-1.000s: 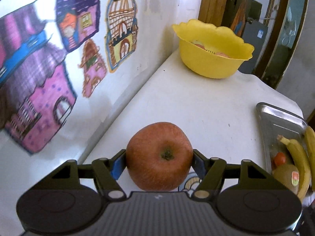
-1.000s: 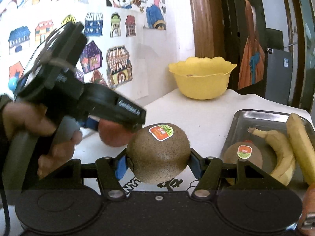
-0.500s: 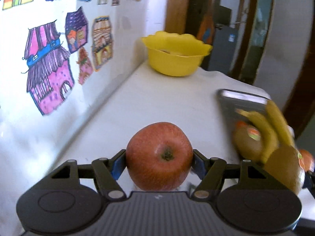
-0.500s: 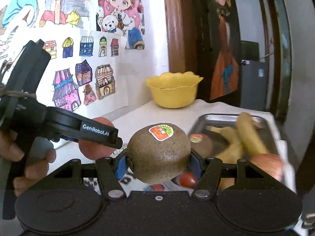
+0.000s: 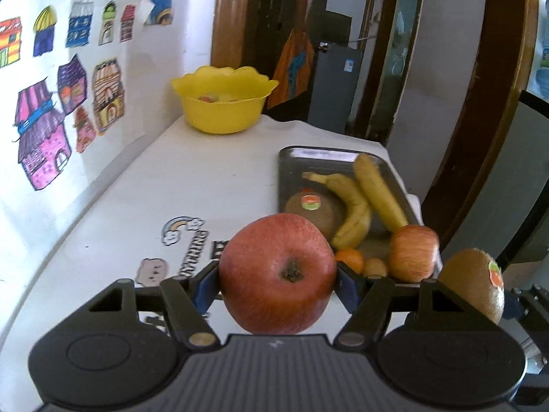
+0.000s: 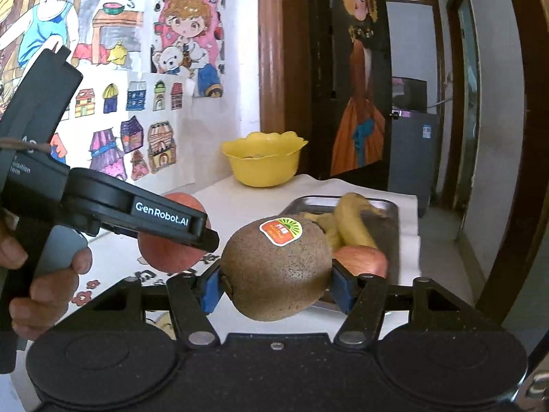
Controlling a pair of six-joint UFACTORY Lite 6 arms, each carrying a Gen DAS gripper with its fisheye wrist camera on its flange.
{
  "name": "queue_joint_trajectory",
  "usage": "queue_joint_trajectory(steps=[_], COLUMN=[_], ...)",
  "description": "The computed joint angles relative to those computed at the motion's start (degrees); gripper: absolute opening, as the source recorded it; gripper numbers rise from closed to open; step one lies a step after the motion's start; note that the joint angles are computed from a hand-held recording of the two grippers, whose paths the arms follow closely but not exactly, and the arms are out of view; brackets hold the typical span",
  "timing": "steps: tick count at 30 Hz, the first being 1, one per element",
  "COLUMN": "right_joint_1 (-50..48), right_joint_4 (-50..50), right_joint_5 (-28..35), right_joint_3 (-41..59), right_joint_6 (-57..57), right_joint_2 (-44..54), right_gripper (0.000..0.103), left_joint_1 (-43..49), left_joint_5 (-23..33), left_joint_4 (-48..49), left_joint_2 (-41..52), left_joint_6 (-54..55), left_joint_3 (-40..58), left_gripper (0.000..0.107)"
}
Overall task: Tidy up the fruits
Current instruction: 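Carry red apple with left tool while right tool carries kiwi over tray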
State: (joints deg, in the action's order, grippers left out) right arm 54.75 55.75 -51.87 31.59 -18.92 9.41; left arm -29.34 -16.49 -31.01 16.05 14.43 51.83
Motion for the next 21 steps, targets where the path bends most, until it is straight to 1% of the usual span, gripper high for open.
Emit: queue_joint_trajectory(steps=[4, 8, 11, 14, 19, 21], right_joint_1=[-4.05, -10.75, -15.68, -19.74, -24.5, -25.58], right_joint_4=[-3.69, -9.94, -15.01, -19.37, -25.11, -26.08], right_joint_5=[0.09, 1.37, 2.19, 2.8, 3.34, 3.83], right_joint_3=[-2.77, -2.03, -0.1, 2.57, 8.43, 11.0], right_joint_6=[0.24, 1.32, 2.76, 3.97, 5.88, 6.13], right_joint_2=[-3.31, -3.16, -1.27, 1.32, 7.58, 10.08], right_gripper=[0.064, 0.064, 0.064, 0.064, 0.064, 0.064], left_joint_1=[-2.68, -3.65, -3.76, -3.64, -2.48, -1.79], left_joint_5=[1.43, 3.23, 4.15, 4.79, 6.29, 7.18], left_joint_4=[-9.97, -17.35, -21.34, -28.57, -37.87, -43.92], left_joint_2=[3.27, 7.88, 11.25, 15.16, 21.38, 24.37], left_joint_6=[8.96, 16.57, 20.85, 29.12, 39.5, 46.0], left_joint_3=[4.99, 11.69, 16.61, 22.55, 31.61, 35.84], left_gripper=[0.073, 0.073, 0.073, 0.073, 0.073, 0.073])
